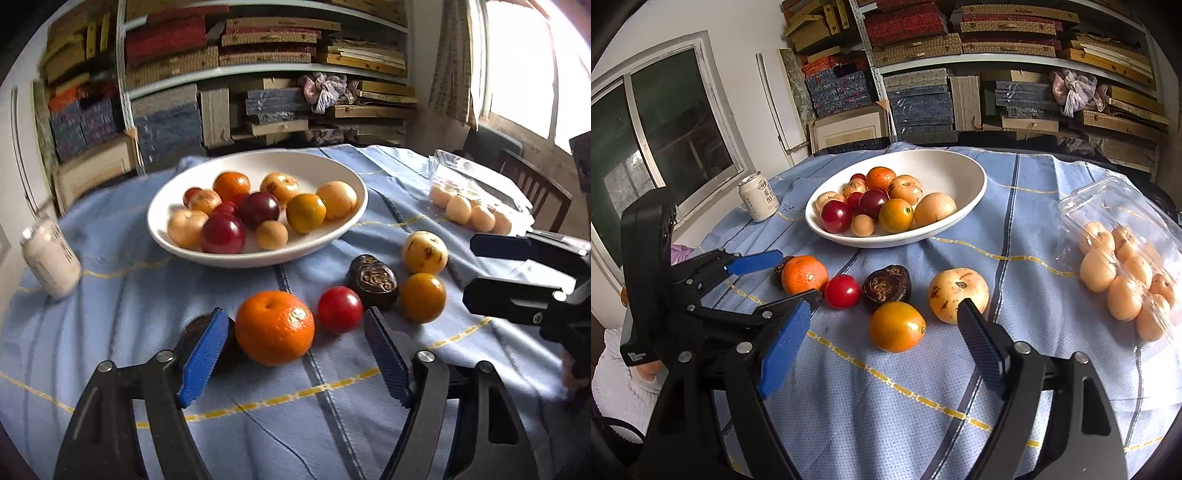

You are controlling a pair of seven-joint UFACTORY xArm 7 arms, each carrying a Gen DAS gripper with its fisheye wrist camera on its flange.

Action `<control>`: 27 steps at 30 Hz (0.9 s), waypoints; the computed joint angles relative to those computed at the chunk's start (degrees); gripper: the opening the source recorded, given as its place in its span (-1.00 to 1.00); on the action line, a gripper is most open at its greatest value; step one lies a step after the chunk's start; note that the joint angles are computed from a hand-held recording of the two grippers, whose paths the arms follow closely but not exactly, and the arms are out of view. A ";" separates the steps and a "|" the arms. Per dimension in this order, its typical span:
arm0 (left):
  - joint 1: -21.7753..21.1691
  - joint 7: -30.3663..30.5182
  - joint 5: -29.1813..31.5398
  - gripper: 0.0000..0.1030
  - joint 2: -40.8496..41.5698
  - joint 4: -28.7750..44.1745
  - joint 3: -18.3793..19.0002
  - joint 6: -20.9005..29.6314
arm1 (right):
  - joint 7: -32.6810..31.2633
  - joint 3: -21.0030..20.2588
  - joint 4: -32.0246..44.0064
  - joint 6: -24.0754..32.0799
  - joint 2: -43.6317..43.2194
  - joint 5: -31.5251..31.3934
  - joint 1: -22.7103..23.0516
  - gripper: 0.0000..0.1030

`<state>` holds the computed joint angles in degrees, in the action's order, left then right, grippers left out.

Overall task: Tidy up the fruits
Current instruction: 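Grasp the large orange with the left tool while the right tool grasps a yellow-orange fruit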

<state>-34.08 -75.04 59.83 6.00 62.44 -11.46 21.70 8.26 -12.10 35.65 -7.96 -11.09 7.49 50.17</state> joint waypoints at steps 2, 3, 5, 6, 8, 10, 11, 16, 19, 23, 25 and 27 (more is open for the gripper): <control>0.35 0.11 -1.06 0.37 0.21 -0.14 0.19 -0.80 | 0.03 0.00 0.13 0.03 0.15 0.00 0.03 0.56; 0.59 0.12 -1.54 0.33 0.17 -0.34 0.37 -1.48 | 0.02 -0.20 0.13 -0.03 0.15 0.04 0.26 0.56; 1.44 1.20 -4.00 0.08 0.41 -0.65 0.80 -3.04 | -0.09 -1.35 0.22 -0.12 0.33 0.09 1.45 0.56; 1.52 0.45 -3.60 0.01 0.20 -0.91 1.19 -3.63 | -0.12 -1.87 0.28 -0.11 0.41 0.10 1.97 0.57; 1.70 0.69 -3.80 -0.07 -0.03 -1.15 1.38 -3.43 | -0.13 -2.26 0.26 -0.12 0.43 0.13 2.38 0.57; 1.31 1.03 -3.52 -0.07 0.15 -0.55 1.09 -1.55 | -0.18 -2.72 0.25 -0.20 0.44 0.10 2.83 0.57; 0.82 1.81 -3.46 -0.07 0.34 0.06 0.72 0.57 | -0.15 -2.70 0.27 -0.18 0.44 0.05 2.79 0.57; 0.43 5.58 -5.34 -0.06 0.79 0.49 0.21 1.83 | 0.00 -2.41 0.30 -0.08 0.46 -0.14 2.43 0.57; 0.55 6.30 -6.21 -0.06 0.81 0.19 0.46 0.70 | -0.13 -2.45 0.42 0.09 0.57 0.07 2.49 0.57; 0.20 5.54 -5.83 -0.06 0.60 -0.12 0.65 0.41 | -0.49 -2.98 0.37 -0.05 0.72 0.51 3.06 0.57; 0.52 5.92 -6.52 -0.07 0.23 -0.87 0.63 -1.18 | -0.59 -3.72 0.40 -0.09 0.76 0.60 3.70 0.57; 0.57 5.65 -6.64 -0.07 -0.09 -1.33 0.60 -1.77 | -0.81 -4.84 0.36 0.00 0.59 0.64 4.71 0.57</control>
<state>-33.51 -69.39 53.19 5.91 61.11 -10.86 19.93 7.45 -16.94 36.01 -7.96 -10.49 8.14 54.88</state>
